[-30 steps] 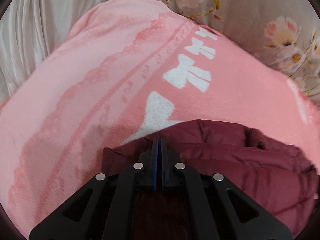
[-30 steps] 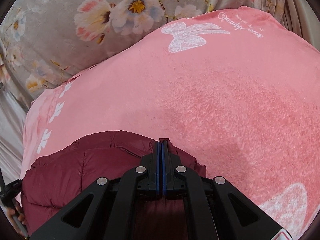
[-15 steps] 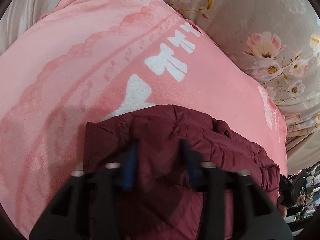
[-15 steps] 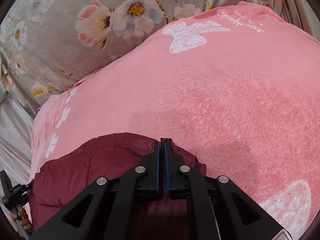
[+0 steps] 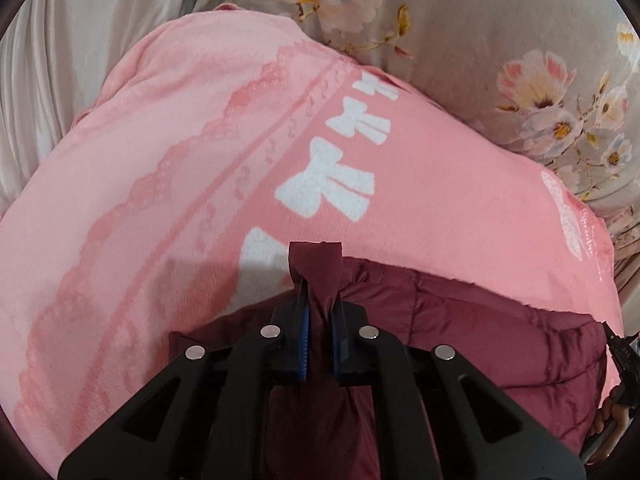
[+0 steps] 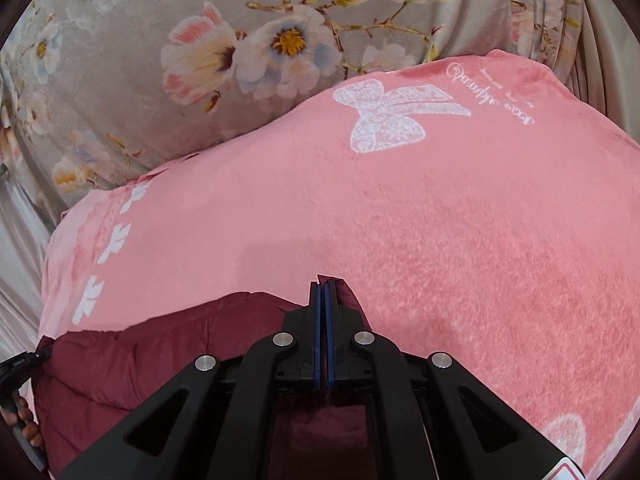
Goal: Fold large clothes
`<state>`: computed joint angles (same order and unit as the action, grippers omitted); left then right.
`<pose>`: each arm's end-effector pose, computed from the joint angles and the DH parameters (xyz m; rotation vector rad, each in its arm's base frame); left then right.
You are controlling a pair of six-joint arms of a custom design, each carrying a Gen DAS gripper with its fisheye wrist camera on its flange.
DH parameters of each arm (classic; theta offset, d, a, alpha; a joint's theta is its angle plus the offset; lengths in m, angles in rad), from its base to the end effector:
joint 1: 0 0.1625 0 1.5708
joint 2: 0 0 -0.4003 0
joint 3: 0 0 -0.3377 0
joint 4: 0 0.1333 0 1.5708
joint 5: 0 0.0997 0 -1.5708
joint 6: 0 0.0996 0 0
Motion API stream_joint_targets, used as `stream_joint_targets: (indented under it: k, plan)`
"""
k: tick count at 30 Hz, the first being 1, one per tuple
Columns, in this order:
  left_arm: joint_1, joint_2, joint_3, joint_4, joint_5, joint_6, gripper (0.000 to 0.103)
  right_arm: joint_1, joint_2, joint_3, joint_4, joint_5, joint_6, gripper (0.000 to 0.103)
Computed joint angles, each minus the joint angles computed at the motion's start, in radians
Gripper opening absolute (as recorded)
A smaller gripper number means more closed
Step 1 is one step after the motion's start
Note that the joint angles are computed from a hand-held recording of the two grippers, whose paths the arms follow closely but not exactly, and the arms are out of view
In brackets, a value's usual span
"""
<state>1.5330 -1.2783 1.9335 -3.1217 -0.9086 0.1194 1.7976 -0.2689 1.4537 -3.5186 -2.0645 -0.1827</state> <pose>0.1752 -0.5138 0.3688 -0.1939 2.2744 -1.0494 0.2291 -0.6098 -0.0385 0.2599 -2.4899 1.0127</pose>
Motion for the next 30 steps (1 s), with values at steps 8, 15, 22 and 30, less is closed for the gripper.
stream_joint_targets:
  k: [8,15,22,30]
  plan:
    - [-0.039,-0.150,0.239,-0.240,-0.078,0.109,0.008,-0.005,-0.104,0.240,-0.170,0.163,-0.035,0.004]
    - [0.012,-0.177,0.213,-0.101,-0.098,-0.026,0.089,0.005,-0.113,0.281,-0.151,0.139,-0.015,0.076]
    - [0.090,-0.176,0.145,0.012,-0.245,-0.129,0.077,-0.011,-0.105,0.255,-0.057,0.097,-0.003,0.043]
    - [-0.054,-0.261,0.236,-0.110,-0.156,0.010,0.008,0.056,-0.164,0.338,-0.290,0.196,-0.071,0.007]
